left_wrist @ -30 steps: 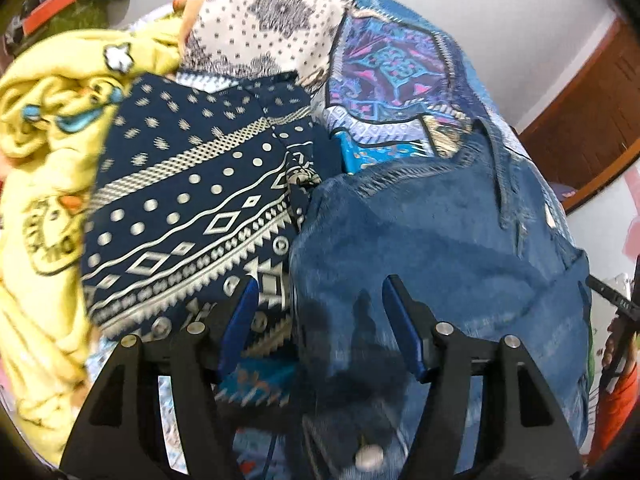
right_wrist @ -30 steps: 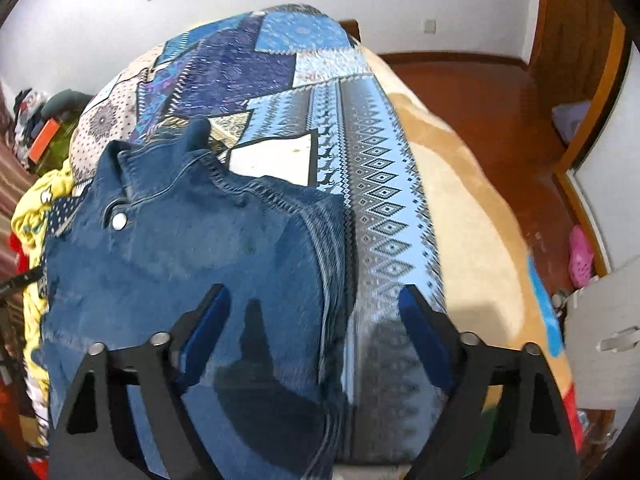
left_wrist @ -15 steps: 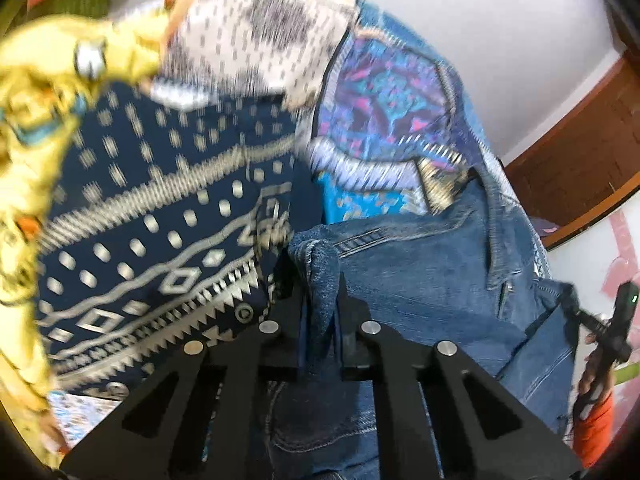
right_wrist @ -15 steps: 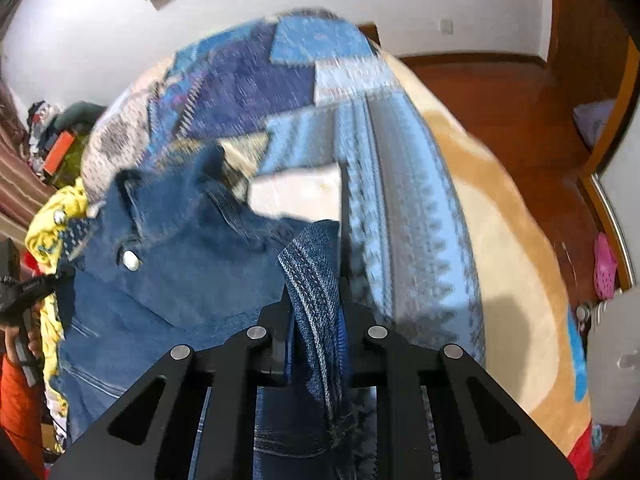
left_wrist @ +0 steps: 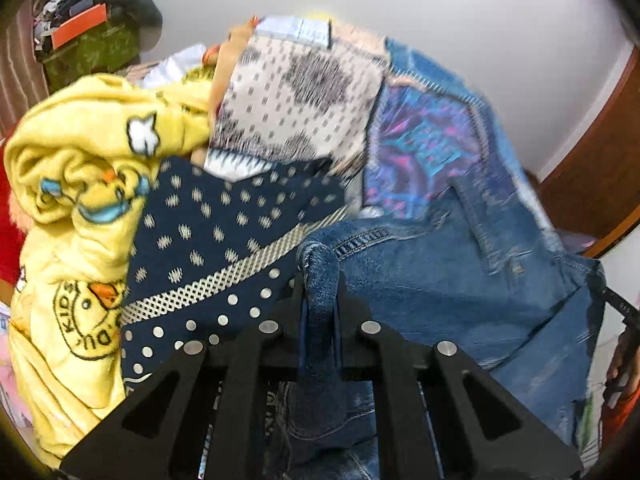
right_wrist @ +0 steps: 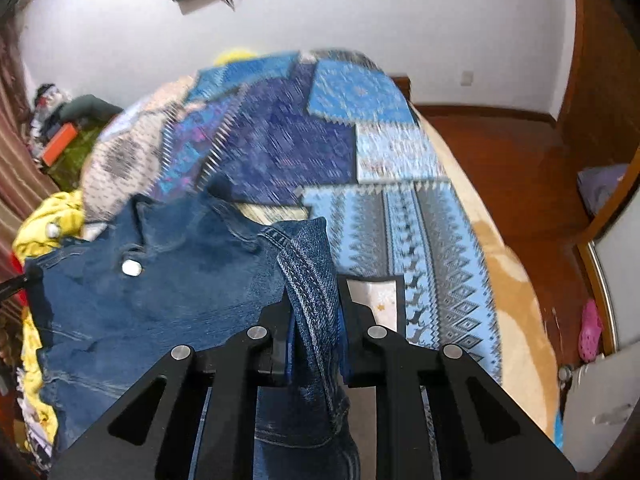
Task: Fold large clothes
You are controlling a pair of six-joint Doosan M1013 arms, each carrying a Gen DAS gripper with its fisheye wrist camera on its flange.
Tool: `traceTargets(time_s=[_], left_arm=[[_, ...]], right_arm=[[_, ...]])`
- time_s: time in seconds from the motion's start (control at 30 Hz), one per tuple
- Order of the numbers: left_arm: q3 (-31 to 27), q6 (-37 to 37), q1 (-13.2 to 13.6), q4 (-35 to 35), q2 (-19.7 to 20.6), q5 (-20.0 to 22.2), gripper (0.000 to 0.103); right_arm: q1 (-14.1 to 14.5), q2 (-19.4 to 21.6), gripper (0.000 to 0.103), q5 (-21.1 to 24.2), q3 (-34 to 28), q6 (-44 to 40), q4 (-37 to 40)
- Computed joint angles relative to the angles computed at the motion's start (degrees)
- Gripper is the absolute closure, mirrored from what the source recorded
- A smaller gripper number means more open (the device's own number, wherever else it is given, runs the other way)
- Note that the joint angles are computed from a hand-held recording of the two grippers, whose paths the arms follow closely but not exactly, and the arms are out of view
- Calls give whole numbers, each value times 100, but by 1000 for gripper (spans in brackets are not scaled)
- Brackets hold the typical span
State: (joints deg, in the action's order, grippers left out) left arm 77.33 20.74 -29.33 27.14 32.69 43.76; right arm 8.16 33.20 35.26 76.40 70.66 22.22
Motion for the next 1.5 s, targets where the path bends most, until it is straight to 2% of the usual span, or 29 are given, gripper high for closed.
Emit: traceTargets(time_s=[0.13,0.23,0.3,0.33,0.37,0.4,0.43,0.47,0.63,0.73,0.8,0.87,1.0,1.2,1.37,1.5], left_arm=[[-28,34,51,-165,183,47,92],[-116,24,51,-174,300,244,85],[-217,134,27,-151,385,452,82],[-290,198,-5,-71,429,626,80],[-375,238,-40,10,474,825,74],[-447,275,-75,89,508,1020,69],[-509,312,-117,173,528,1208,67],[-533,384,-130,177,523,1281,67],[-498,660,-264,107,325,1332,60],[-356,707,-430,253,67,1128,57],[-245,640,-571,427,-127,1005,49],[-115,558,-714,593,-325,834,44],[121,403,-982,874,-661,615,41],[484,106,-1374,1210,-1024,623,40],[934,-419,-1665,1388,-1262,663,34],[1288,-729,-1791,1206,-1372,630,34]], right_arm=[[9,222,87,196,-138,294,-351],[21,285,85,180,-137,412,-557],[55,295,78,129,-121,504,-815],[76,300,71,159,-136,606,-994],[113,296,59,216,-146,786,-1320],[135,291,51,251,-152,913,-1519],[156,268,39,265,-138,1057,-1721],[158,214,38,215,-82,1077,-1767],[123,-96,38,101,168,783,-1502],[84,-398,38,-88,432,349,-1032],[70,-606,37,-227,606,79,-770],[71,-852,37,-402,824,-190,-569],[90,-1339,32,-732,1267,-795,-138],[64,-1939,30,-1081,1922,-1869,685],[45,-2204,29,-1150,2344,-2345,1070],[10,-2315,29,-1112,2646,-2337,1112]])
